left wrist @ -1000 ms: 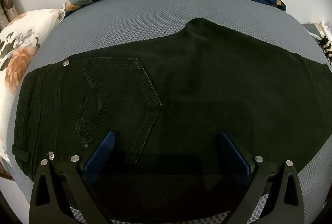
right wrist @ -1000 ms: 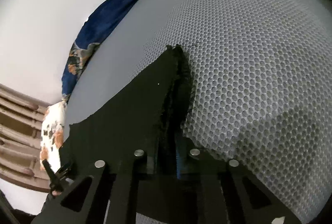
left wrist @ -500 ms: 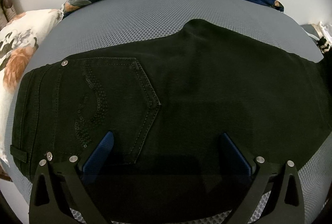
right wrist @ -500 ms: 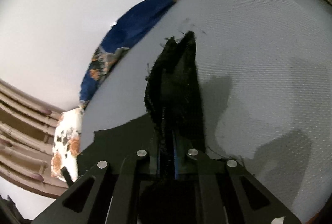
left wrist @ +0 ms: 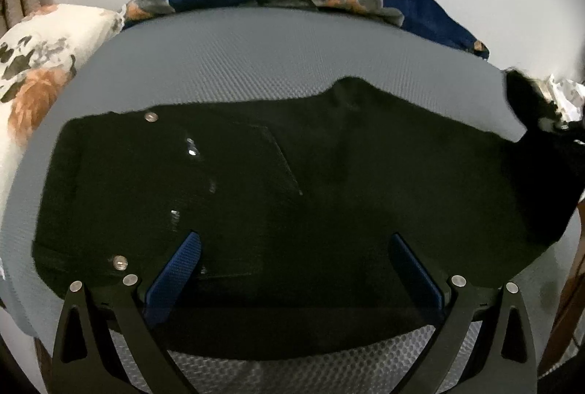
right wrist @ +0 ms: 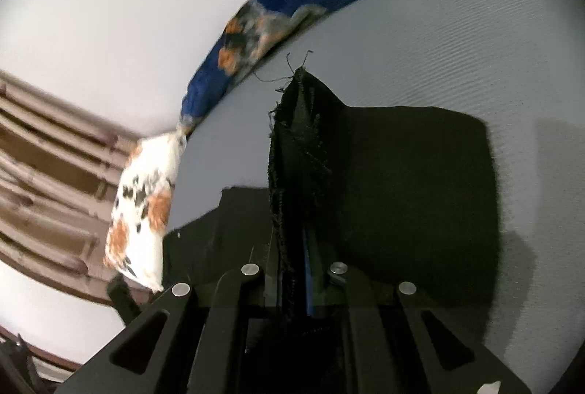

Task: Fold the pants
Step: 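Grasp the trousers' corner with the right gripper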

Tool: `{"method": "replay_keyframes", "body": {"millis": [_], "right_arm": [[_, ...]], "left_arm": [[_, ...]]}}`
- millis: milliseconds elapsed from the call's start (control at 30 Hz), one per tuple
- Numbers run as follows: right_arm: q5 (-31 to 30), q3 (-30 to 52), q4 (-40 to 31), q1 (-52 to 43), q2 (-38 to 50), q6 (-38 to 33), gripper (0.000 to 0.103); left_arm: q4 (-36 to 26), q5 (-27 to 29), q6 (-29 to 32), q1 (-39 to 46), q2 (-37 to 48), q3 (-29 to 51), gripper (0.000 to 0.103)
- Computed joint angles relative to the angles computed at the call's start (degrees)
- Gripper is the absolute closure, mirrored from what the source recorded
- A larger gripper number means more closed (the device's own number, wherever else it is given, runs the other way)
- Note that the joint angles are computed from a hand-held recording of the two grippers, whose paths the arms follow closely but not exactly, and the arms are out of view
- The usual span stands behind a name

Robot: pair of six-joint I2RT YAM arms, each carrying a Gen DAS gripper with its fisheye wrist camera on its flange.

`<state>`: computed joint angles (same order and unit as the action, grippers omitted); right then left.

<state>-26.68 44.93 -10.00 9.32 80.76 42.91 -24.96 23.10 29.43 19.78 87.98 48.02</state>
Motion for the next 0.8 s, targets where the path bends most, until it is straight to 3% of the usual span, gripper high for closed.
{"method": "replay_keyframes", "body": {"millis": [300,667,800], "right_arm": [[1.11,10.84,4.55,12.26,17.31,2.97,0.094],[4.89,22.09,-2.76,20.83,28.97,0.15,0.093],[4.15,23.79,-4.41,21.6,30.09,-0.46,0.08]], "left_arm": [[-6.52,6.68,3.86,5.87,0.9,4.93,0.002],[-12.96,12.64,5.07,9.52,4.83,11.61,0.006],[-14.63,13.67,4.85,9.11,6.01,13.18,0.006]]}}
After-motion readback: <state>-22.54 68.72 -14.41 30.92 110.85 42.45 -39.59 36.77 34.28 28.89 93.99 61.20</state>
